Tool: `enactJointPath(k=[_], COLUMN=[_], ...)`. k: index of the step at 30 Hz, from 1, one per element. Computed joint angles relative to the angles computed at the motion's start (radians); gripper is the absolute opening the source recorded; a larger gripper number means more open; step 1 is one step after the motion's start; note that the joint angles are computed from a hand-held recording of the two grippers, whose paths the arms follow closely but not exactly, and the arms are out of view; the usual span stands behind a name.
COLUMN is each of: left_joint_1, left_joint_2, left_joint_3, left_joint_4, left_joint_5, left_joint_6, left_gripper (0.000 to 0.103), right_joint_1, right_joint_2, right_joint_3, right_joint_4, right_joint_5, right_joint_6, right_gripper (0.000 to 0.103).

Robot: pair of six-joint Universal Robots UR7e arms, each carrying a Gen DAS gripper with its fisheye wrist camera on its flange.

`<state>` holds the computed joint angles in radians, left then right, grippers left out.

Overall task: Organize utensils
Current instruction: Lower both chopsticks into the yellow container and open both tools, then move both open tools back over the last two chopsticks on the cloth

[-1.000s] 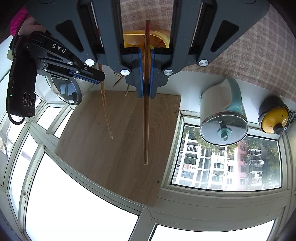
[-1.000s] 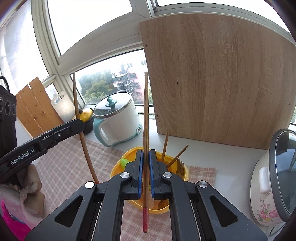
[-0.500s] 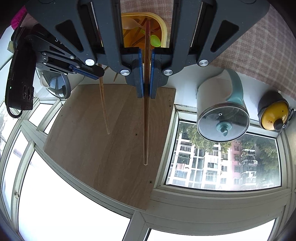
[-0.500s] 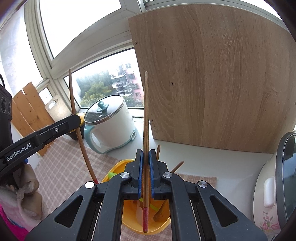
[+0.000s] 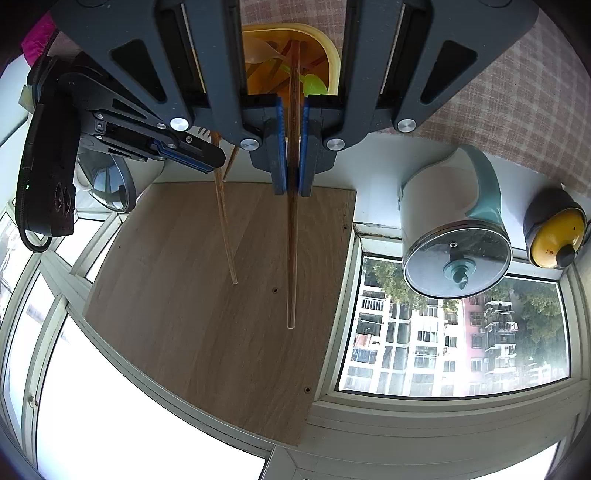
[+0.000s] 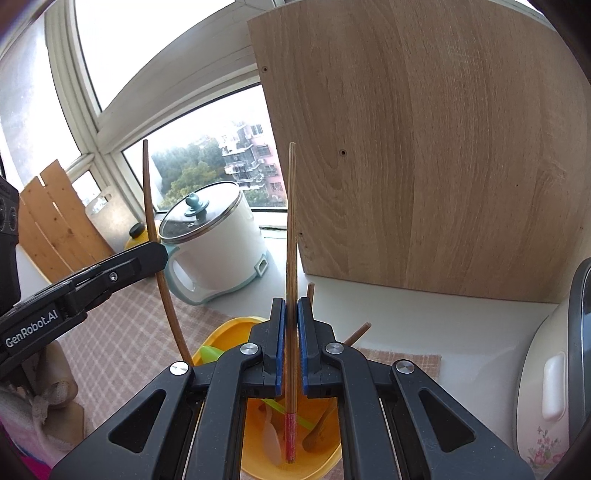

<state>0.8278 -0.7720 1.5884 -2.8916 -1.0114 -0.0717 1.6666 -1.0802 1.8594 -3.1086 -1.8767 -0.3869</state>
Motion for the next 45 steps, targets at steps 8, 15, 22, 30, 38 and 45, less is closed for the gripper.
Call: enactJointPath(k=[8,15,22,30,38,45], left_joint_1=[0.004,0.005,0.002,-0.005,-0.014,-0.023], left_joint_2=[-0.009,-0.017,-0.023,-0.041,-0.069,-0.096], left_joint_3=[0.02,0.033,0.048,0.073,0.11,0.146], left_joint_4=[0.013,0.034,0.046,0.057,0.063,0.06], left_joint_5=[-0.005,-0.012,-0.018,-0.014,-0.012,-0.007], left_joint_6=[-0.013,-0.026,-0.024,-0.034,-0.045,-0.052], left_gripper=[0.004,0.004,0.004,0.004,0.005,0.007], right_joint_1=[-0.01,-0.017,-0.023,-0.023,-0.012,0.006], right_joint_2=[0.008,-0.001,-0.012,-0.036,-0.055,-0.062], right_joint_3=[0.008,0.03,0.048,0.079,0.113,0.141], right_joint_4=[-0.006,-0.009,-0.005,-0.012,-0.043,-0.07], right_joint_5=[-0.01,-0.016,-0.022,-0.033,-0.054,-0.076], right_joint_6=[0.005,0.016,0.038,0.054,0.065,0.076], right_gripper=[0.005,0.005,0.005,0.006,0.02,0.022])
